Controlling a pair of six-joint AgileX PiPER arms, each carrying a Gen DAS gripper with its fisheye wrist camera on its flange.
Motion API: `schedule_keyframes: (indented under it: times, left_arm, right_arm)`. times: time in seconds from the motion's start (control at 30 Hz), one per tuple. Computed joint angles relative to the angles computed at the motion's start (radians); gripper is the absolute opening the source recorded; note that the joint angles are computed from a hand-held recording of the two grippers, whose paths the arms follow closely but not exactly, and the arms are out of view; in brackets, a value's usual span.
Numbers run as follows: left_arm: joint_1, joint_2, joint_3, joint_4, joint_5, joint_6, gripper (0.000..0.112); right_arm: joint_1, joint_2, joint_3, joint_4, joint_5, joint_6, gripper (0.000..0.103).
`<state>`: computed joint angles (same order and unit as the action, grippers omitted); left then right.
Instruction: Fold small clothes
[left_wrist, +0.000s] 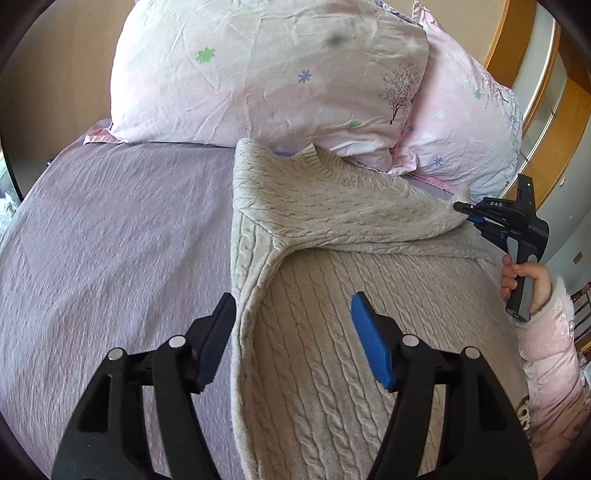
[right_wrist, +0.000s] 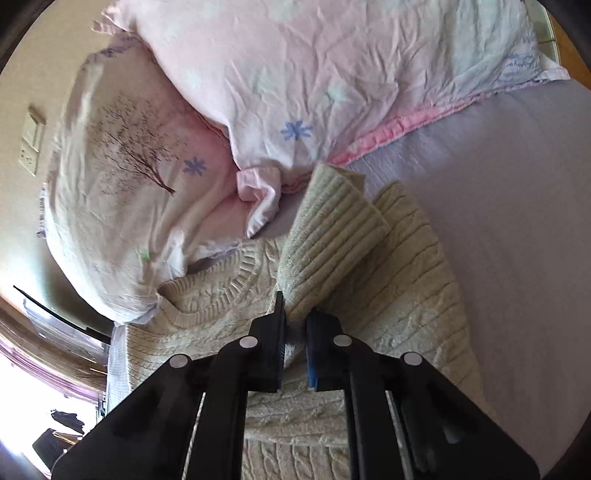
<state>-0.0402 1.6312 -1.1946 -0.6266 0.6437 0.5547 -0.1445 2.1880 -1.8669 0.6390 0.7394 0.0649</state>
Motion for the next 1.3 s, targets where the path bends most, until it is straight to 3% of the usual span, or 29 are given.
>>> schedule_keyframes:
  times: [0.07,0.17,0.23,0.3,0.4,0.5,0.6,0.77,0.87,0.9,0.93,0.97,1.07,1.2,1.3]
  left_arm:
    - [0.024,-0.015,0.027,-0.057,0.022,0.067,0.065]
    - [0.05,-0.046,0.076,-0.119,0.064,0.158,0.065]
    - [0.072,-0.082,0.128,-0.156,0.083,0.216,0.069]
    - [0.094,-0.12,0.188,-0.188,0.095,0.261,0.074]
    - [0.128,-0.18,0.286,-0.222,0.1,0.319,0.078]
    - [0.148,-0.23,0.369,-0.225,0.09,0.335,0.079]
    - [0.181,-0.249,0.427,-0.272,0.12,0.383,0.079]
    - [0.206,-0.334,0.545,-0.354,0.138,0.475,0.076]
    - [0.203,-0.384,0.596,-0.36,0.136,0.485,0.061]
    - [0.21,-0.385,0.602,-0.363,0.145,0.485,0.045]
    - [0.227,-0.367,0.6,-0.375,0.175,0.494,0.022]
    - [0.245,-0.339,0.594,-0.386,0.206,0.499,0.013]
    - [0.285,-0.284,0.556,-0.433,0.273,0.523,0.011]
    - [0.316,-0.23,0.409,-0.504,0.337,0.499,0.011]
    - [0.28,-0.117,0.205,-0.539,0.3,0.407,0.009]
  right_arm:
    - [-0.006,-0.081,0.105,0.003,-0.053,-0.009,0.01]
    - [-0.01,-0.168,0.195,-0.185,-0.01,0.149,0.047]
    - [-0.022,-0.285,0.343,-0.209,-0.067,0.131,0.069]
    - [-0.046,-0.39,0.462,-0.175,-0.073,0.031,0.076]
    - [-0.115,-0.516,0.615,-0.066,0.009,-0.155,0.076]
    - [-0.173,-0.583,0.722,-0.02,0.094,-0.243,0.075]
    - [-0.196,-0.659,0.822,0.006,0.103,-0.325,0.068]
    - [-0.266,-0.752,0.946,0.159,0.228,-0.544,0.037]
    - [-0.316,-0.782,1.004,0.227,0.315,-0.65,0.017]
    - [-0.326,-0.786,1.021,0.247,0.343,-0.69,0.009]
    - [-0.328,-0.794,1.033,0.263,0.349,-0.71,0.009]
    - [-0.333,-0.803,1.044,0.293,0.35,-0.734,0.009]
    - [-0.388,-0.814,1.048,0.439,0.384,-0.823,0.008]
    - [-0.413,-0.759,0.921,0.587,0.391,-0.835,0.008]
    - [-0.376,-0.624,0.733,0.667,0.339,-0.767,0.008]
